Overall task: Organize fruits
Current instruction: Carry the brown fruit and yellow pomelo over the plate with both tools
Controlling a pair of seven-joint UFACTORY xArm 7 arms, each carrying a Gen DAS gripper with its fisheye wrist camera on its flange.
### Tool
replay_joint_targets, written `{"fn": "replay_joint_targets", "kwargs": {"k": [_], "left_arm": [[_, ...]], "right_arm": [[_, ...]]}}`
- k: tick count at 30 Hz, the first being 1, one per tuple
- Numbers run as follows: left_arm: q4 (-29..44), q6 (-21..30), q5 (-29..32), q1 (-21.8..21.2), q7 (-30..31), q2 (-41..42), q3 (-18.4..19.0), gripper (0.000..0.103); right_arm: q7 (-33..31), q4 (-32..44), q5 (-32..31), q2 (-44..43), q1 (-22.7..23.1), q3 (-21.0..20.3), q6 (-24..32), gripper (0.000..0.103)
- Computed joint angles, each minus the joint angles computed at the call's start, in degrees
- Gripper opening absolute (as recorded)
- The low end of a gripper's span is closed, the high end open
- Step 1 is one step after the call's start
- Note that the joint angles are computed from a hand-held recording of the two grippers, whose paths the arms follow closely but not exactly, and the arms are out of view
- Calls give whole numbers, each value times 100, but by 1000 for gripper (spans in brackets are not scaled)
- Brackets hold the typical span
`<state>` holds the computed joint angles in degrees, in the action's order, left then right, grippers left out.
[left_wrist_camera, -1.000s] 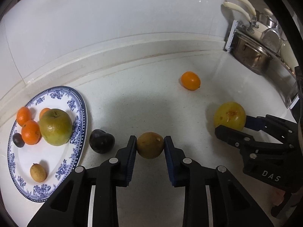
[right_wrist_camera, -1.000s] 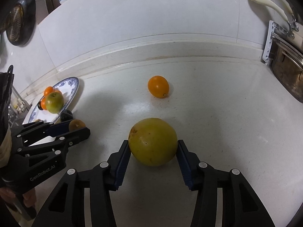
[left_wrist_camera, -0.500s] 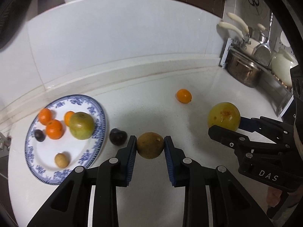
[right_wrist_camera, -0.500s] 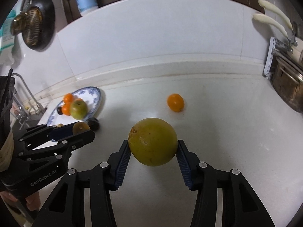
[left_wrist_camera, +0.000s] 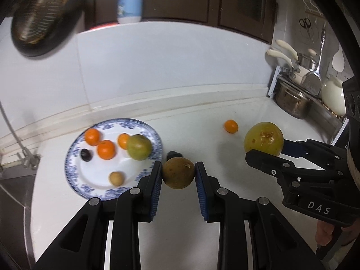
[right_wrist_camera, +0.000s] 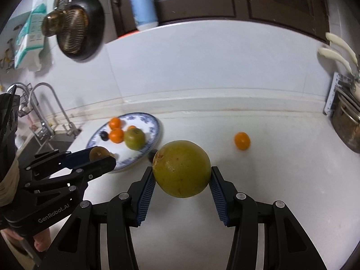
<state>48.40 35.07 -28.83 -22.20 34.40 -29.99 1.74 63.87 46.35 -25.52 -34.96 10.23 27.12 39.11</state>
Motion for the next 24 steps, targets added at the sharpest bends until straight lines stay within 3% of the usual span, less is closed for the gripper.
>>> {"fn": "replay_joint_targets", "kwargs": {"k": [13, 24], "left_arm": [[-101, 24, 143, 366, 118, -385, 362, 29], [-27, -207, 235, 614, 292, -146, 548, 29]], "right_arm": [[164, 860, -479, 896, 101, 273, -127, 50], [215, 1548, -1107, 1911, 523, -77, -376, 50]]}}
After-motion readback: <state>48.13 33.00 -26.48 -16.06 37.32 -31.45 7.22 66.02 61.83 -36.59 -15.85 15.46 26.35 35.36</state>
